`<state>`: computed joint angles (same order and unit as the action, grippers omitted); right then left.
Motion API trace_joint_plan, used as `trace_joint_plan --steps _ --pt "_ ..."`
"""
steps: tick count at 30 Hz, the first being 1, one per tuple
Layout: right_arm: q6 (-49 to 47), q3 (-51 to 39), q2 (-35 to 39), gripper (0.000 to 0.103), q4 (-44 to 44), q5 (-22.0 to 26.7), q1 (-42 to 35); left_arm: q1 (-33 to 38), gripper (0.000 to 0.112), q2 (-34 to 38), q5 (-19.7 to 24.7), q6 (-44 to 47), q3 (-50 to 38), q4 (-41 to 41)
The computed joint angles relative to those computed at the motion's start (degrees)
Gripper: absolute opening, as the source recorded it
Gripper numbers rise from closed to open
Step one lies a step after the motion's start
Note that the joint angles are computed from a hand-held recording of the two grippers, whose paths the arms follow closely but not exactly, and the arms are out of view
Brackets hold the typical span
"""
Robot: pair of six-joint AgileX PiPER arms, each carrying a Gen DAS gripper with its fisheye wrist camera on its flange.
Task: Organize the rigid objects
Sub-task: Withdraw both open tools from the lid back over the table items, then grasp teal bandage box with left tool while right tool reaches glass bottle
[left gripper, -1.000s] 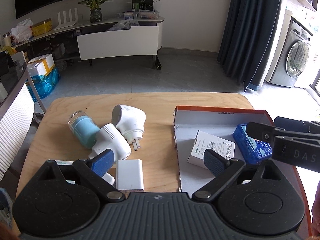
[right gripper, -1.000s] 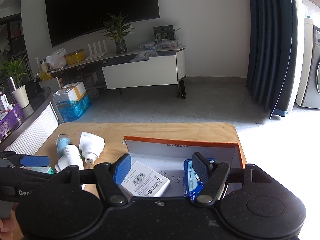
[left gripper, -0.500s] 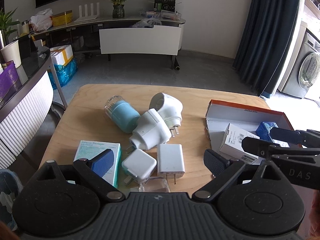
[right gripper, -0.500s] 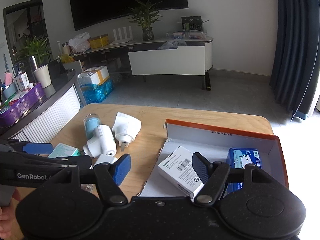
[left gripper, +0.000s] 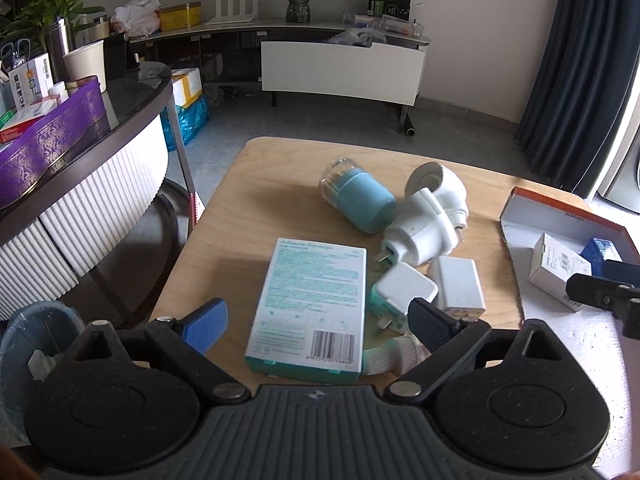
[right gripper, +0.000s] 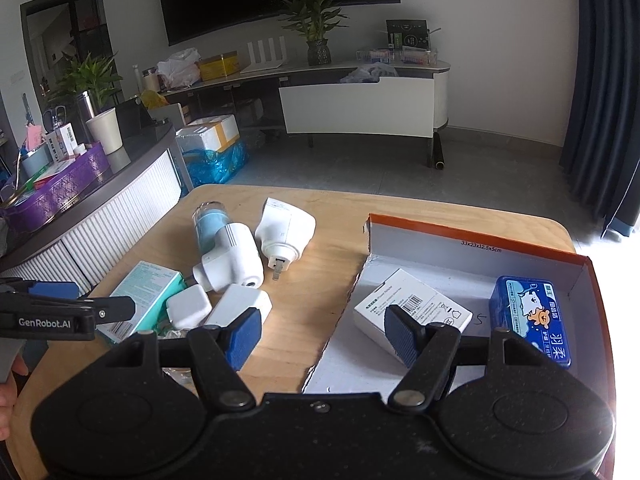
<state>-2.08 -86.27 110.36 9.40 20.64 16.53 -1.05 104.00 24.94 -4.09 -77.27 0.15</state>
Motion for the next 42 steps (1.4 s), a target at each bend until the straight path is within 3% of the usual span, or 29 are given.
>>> trace_joint_plan --steps 8,12,20,22,23,24,25,27,32,35,42 --pt "4.22 -0.13 -0.81 0.082 -4.27 2.02 2.65 2.18 0.101 2.43 0.26 2.39 -1.20 -1.05" --pt "11.96 0.76 -2.05 0.083 -10.97 1.50 5.27 2.86 0.101 4.58 0.73 5.86 -2.82 -3.26" --pt "21.86 2.25 -2.29 0.084 -12.36 2.56 8.24 3.71 0.103 9.28 1.84 12.81 -7.69 -8.87" --pt "22.04 2.76 -2.39 0.084 -11.65 2.76 9.13 4.35 0.100 10.48 2.55 15.52 -9.01 -11.38" --pt "23.00 3.07 -2.44 0.084 -12.43 2.82 9.84 4.75 0.093 10.80 2.74 17.35 -9.25 -13.07" --pt "24.58 3.29 -2.43 0.084 -13.67 2.92 10.52 5.34 0.078 11.22 3.30 20.36 -9.58 -15.91" --pt "26.56 3.57 -2.30 0.084 -14.70 2.99 11.34 5.73 0.074 11.41 3.84 22.04 -9.74 -17.52" --pt "25.87 3.12 -1.46 0.084 -13.03 3.61 12.21 6.32 0.072 10.69 2.58 26.45 -8.26 -20.72" --pt "29.58 0.08 1.73 0.084 -16.66 4.56 14.94 8.72 0.071 7.61 1.67 32.51 -4.80 -27.57" --pt "30.07 -3.62 4.28 0.091 -18.12 5.02 15.70 10.68 0.071 5.38 1.71 35.68 -2.73 -31.21" --pt "31.22 -17.50 13.84 0.098 -23.17 12.46 17.61 13.61 0.071 0.94 0.84 42.06 2.10 -38.08"
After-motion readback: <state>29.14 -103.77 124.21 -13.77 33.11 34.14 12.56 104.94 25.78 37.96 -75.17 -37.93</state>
